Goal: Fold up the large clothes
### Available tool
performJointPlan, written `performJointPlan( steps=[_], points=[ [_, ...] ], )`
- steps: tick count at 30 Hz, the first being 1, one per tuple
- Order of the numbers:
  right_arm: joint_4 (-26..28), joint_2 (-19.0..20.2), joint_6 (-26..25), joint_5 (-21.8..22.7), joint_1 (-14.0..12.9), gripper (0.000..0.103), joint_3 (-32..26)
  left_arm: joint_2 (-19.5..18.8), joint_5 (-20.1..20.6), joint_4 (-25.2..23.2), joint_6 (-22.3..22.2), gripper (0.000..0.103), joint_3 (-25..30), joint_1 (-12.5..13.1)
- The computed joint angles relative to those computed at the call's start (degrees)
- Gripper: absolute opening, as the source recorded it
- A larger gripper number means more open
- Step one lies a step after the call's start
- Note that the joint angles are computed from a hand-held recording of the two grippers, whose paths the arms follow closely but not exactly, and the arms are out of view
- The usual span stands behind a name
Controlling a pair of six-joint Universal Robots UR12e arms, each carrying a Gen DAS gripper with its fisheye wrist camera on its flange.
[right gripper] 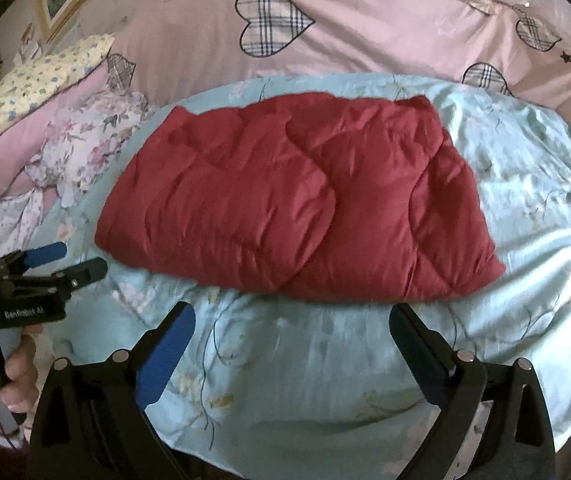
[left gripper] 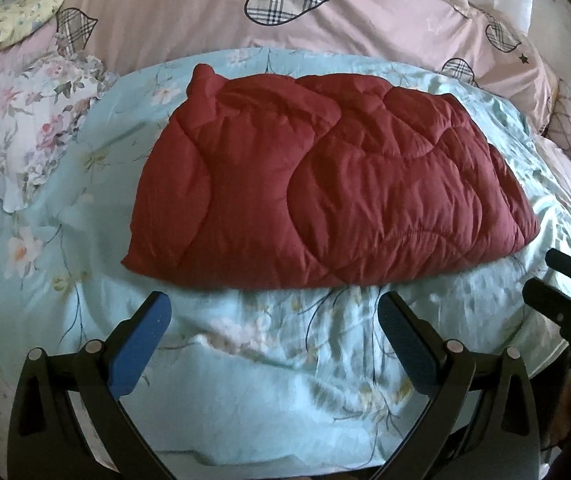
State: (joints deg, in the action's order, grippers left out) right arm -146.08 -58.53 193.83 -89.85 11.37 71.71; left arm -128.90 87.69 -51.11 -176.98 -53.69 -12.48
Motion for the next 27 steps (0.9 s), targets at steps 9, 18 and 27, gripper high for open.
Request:
performJointPlan(
  steps=[9, 18, 27],
  points=[
    [1.82, 2.25, 1.17, -0.99, -0.39, 0.101, -3.42, -2.86, 0.61, -2.66, -2.89, 0.103, 4.47, -0.3],
    [3.11, 3.78, 1.28, -0.66, -0.59, 0.101, -5.56, -3.98, 1.3, -3.16, -3.47, 0.103, 6.26, -0.43],
    [3.77, 4.43, 1.66, -0.94, -0.67, 0.101, -6.67, -4.77, 1.83, -4.14, -3.79, 0.103, 7.57, -0.37]
  ],
)
